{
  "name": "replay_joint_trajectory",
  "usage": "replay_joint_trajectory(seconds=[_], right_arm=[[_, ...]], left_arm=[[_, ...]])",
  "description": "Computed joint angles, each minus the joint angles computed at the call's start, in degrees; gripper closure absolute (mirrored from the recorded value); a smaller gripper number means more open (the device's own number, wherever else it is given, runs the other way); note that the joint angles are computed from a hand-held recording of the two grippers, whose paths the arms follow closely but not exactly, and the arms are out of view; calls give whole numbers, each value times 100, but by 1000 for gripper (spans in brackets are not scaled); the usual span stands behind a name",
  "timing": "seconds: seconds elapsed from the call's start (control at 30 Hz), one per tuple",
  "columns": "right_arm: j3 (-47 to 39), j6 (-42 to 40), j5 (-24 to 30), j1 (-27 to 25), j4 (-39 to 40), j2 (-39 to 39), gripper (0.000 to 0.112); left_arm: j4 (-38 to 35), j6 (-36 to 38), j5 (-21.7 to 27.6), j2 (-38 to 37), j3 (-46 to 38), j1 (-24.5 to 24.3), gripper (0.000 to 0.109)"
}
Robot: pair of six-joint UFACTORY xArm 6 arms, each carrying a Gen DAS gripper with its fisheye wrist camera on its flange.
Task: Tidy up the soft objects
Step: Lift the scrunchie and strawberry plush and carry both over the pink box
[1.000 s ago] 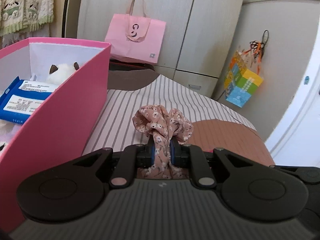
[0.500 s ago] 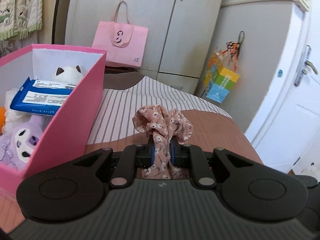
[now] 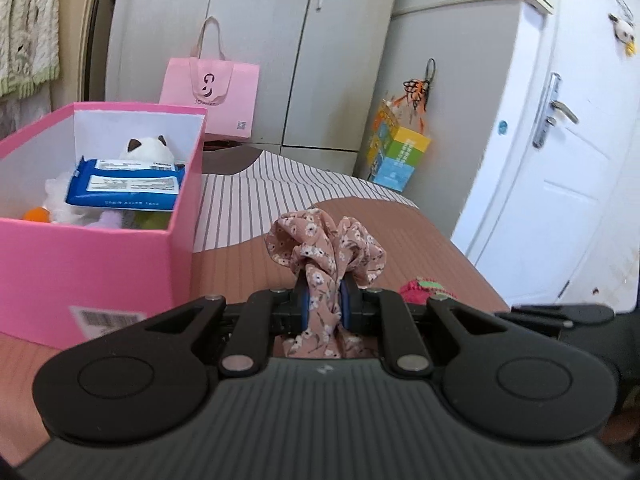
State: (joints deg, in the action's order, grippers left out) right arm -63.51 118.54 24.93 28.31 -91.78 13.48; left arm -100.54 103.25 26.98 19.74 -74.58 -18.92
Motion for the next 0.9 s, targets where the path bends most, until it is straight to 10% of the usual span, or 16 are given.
replay_joint_trajectory(seconds=[0.27, 0.67, 0.9], right_arm=[[167, -403, 601, 592, 321, -284, 77], [-72, -1334, -260, 766, 417, -386, 77], [-767, -2376, -1083, 567, 829, 5, 77]], left_arm=[[553, 426, 264, -688, 890, 297, 95], [2848, -1067, 1074, -1147, 1040, 1346, 95], [2809, -1259, 981, -1223, 820, 1787, 95]])
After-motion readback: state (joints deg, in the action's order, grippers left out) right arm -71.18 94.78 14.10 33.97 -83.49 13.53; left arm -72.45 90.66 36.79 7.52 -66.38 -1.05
